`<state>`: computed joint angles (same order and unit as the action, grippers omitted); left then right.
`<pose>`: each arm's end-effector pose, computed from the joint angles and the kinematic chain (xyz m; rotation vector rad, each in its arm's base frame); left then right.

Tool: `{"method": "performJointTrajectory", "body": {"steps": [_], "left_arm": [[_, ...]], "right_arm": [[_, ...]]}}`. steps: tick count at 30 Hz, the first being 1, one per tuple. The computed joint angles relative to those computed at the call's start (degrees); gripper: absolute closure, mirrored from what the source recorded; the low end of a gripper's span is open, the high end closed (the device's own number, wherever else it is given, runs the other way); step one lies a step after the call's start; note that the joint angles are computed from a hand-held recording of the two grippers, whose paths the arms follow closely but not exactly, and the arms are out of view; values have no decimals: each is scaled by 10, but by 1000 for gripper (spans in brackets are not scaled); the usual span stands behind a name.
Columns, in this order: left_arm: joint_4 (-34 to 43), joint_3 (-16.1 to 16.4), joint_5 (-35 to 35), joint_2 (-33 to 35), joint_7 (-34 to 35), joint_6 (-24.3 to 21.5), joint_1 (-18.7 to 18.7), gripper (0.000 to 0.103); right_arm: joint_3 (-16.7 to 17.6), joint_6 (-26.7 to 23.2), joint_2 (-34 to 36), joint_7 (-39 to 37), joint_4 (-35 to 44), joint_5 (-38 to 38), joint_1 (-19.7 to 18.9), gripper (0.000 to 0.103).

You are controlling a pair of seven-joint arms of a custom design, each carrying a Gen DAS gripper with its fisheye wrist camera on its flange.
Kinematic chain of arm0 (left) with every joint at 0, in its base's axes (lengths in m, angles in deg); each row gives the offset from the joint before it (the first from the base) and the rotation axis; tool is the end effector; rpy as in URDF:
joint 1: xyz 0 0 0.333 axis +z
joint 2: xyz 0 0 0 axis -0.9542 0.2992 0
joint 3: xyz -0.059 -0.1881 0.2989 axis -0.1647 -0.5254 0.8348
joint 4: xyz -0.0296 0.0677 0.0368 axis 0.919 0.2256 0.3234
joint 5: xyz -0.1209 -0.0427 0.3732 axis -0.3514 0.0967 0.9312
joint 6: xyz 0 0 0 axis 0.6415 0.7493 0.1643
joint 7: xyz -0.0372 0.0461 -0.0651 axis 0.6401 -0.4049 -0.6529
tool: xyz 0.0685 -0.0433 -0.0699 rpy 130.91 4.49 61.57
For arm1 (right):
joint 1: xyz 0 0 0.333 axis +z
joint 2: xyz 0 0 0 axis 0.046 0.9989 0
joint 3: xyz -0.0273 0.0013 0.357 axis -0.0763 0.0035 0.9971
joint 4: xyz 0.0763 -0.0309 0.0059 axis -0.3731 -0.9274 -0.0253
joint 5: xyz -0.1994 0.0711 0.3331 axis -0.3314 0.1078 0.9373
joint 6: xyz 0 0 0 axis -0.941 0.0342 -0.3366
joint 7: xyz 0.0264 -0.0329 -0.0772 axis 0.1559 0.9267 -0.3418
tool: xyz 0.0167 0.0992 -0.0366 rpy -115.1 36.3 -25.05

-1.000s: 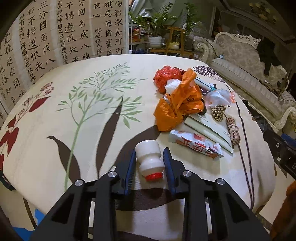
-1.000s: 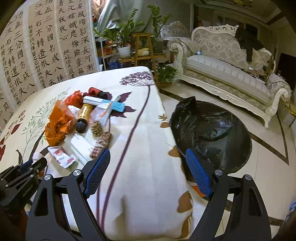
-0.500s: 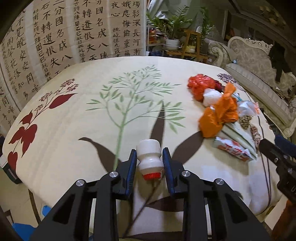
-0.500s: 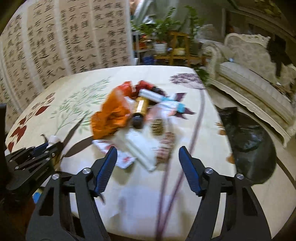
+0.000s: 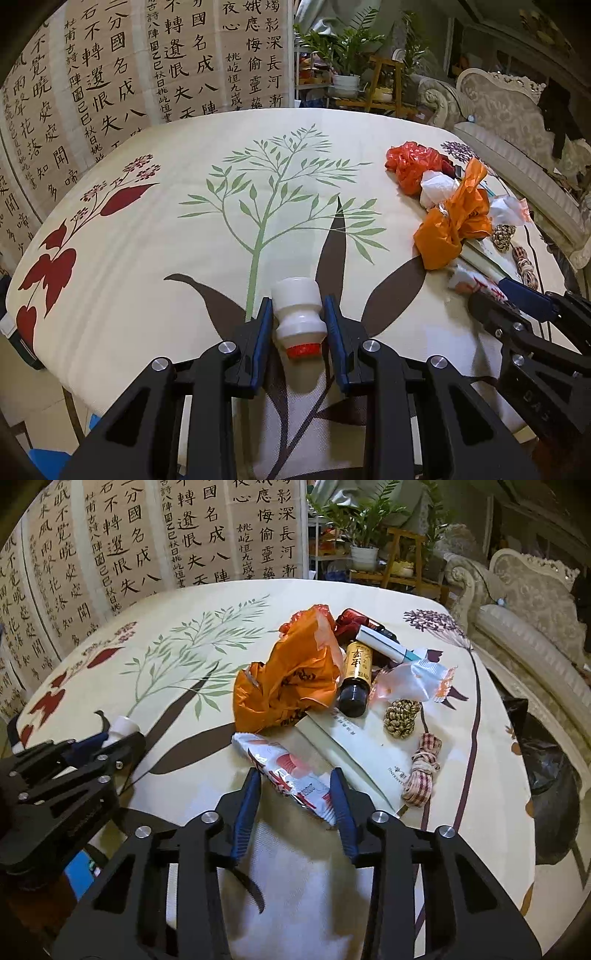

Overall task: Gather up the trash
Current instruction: 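Carry the pill bottle with the left gripper while the right gripper grasps the red-white wrapper, then drop the wrapper and pill bottle into the black bin, opening both grippers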

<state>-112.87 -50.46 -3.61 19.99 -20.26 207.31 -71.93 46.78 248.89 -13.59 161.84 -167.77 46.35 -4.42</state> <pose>0.4212 -0.1527 0.4306 -1.7034 1.9484 -0.7180 0.3999 0.1909 0.4443 -1.8510 1.7279 -0.6161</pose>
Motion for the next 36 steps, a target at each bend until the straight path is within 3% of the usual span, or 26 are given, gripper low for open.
{"method": "performJointTrajectory", "body": {"steps": [4,8,12,16,22,27,30,33,36], "left_arm": [[0,2,-3,-1,1,-2,-5,74],[-4,-2,-5,-8,-3,4,-6,74],[-8,-12,-4,-19,-8,13,-3,74],[-4,-10,-14,-18,0,17,-17,74],[8,-30,-18,-12,3,39,-26,74],[32,-54,-17,10,9,60,-36,74],[57,-97,-6,31,4,73,-17,74],[84,-119,3,55,2,73,-19,74],[117,-188,61,78,-44,72,36,74]], "right_arm": [[-11,15,-4,-9,-10,11,9,79],[-44,26,-16,-47,-26,59,46,87],[-61,29,-41,-80,-43,102,66,87],[-60,31,-67,-98,-57,136,61,87],[-45,35,-118,-106,-85,184,13,87],[-27,29,-167,-96,-111,209,-63,87],[-23,25,-189,-91,-124,215,-109,87],[-14,24,-200,-85,-132,215,-156,87],[-7,33,-198,-81,-139,213,-198,87]]}}
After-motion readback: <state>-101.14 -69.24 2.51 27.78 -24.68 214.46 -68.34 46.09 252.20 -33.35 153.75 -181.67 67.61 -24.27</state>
